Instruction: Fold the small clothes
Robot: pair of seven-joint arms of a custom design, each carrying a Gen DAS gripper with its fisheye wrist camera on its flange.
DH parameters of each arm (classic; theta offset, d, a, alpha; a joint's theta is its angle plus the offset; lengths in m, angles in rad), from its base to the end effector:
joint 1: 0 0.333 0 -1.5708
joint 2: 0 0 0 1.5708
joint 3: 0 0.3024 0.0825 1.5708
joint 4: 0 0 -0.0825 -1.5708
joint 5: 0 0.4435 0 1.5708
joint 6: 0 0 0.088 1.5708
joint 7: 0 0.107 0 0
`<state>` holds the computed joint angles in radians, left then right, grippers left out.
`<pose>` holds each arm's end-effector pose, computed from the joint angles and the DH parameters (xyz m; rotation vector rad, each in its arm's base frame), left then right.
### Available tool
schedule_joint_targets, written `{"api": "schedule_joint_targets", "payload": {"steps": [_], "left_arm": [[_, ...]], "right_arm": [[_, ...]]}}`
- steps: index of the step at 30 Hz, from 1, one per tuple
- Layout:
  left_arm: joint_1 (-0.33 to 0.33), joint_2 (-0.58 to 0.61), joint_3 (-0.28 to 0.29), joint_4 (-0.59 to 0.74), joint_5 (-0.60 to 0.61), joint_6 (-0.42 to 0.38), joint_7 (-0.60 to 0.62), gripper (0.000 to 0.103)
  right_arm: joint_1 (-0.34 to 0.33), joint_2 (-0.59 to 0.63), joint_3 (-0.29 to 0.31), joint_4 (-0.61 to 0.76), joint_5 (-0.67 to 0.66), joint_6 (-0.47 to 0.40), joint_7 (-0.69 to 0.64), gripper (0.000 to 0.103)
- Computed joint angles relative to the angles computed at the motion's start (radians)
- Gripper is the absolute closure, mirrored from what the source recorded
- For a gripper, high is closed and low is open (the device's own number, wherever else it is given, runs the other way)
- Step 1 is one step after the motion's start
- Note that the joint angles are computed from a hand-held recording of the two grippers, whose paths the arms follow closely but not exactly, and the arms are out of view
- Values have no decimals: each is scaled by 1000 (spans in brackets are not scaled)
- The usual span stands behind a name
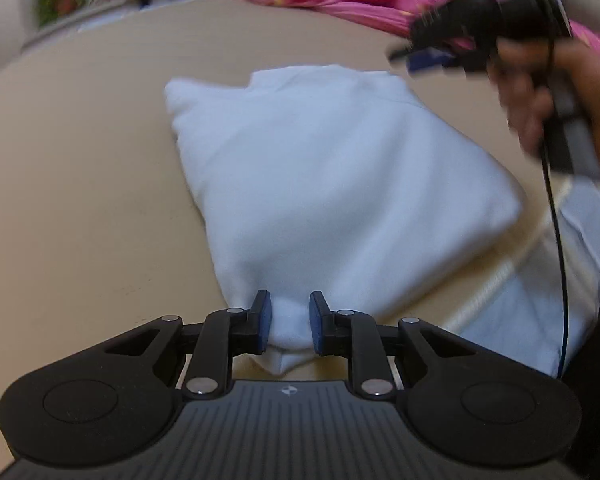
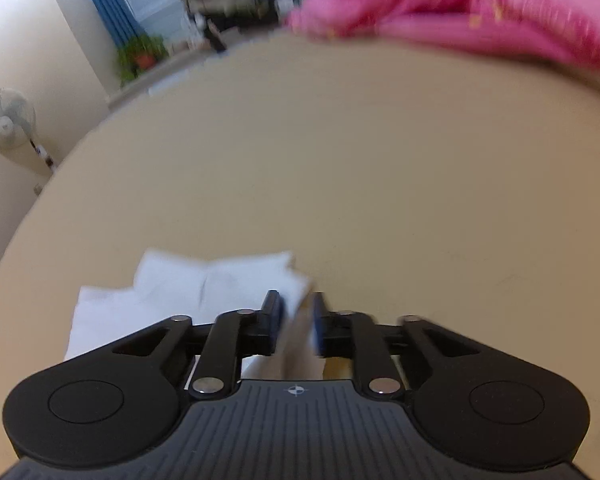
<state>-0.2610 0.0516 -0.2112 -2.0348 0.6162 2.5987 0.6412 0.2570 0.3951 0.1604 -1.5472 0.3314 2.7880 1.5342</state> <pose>0.5757 -0.3057 0.4314 -1.8483 1.8297 -0.6163 0.7197 0.2820 0.4911 -1.7253 1.4789 -0.2756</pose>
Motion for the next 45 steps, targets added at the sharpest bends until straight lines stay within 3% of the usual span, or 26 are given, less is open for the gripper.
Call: {"api": "schedule_joint_targets", "payload": {"steps": [2,3,4,5,6,7,8,10,12,13,18,25,28,29,31,32,37,41,45], "left_arm": [[2,-24,-3,-26,-30,6,31,80],[6,-33,-4,-37,-52,16,56,80],[11,-43,-4,-47,-85,27,90,79],[18,-52,-1,-53,-134,43,123,78],[26,-62,2,-57,-173,56,132,77],[37,-69,7,-58,-190,75,113,74],[48,-71,11,-55,-175,89,75,65],[73,-64,19,-35,-106,101,-32,51],[92,-41,30,-8,-104,108,-80,48],[101,-24,36,6,-149,117,-72,48],[130,70,43,71,-443,160,36,40],[157,165,14,105,-735,283,158,35],[129,178,42,108,-716,309,113,35],[113,170,58,102,-684,304,87,46],[101,153,71,93,-631,294,78,65],[102,142,68,85,-619,303,92,69],[71,51,122,59,-379,233,-39,71],[142,-111,112,-52,-317,228,-46,70],[227,-273,95,-136,-297,200,-10,69]], "right_arm": [[-57,-60,69,-62,176,29,-184,66],[-113,-77,127,-74,260,-25,-292,61],[-146,-80,150,-64,273,-133,-343,59],[-146,-69,139,-37,216,-270,-344,60],[-112,-59,98,-27,89,-353,-292,57],[-61,-61,38,-34,12,-380,-256,48],[-44,-68,14,-50,6,-361,-236,41],[-70,-79,25,-67,148,-319,-273,44],[-55,-96,6,-100,187,-242,-241,43],[-53,-94,1,-101,206,-229,-224,42],[-64,31,7,44,290,-382,-125,40],[-55,47,23,51,294,-338,-126,34],[-61,47,29,48,311,-330,-141,37],[-60,47,32,46,316,-325,-146,42],[-64,52,36,50,328,-316,-155,61],[-73,41,44,39,353,-316,-168,68],[-77,14,84,11,467,-253,-242,74],[-49,20,132,35,589,-201,-342,74],[13,93,166,161,634,-167,-381,74]]}}
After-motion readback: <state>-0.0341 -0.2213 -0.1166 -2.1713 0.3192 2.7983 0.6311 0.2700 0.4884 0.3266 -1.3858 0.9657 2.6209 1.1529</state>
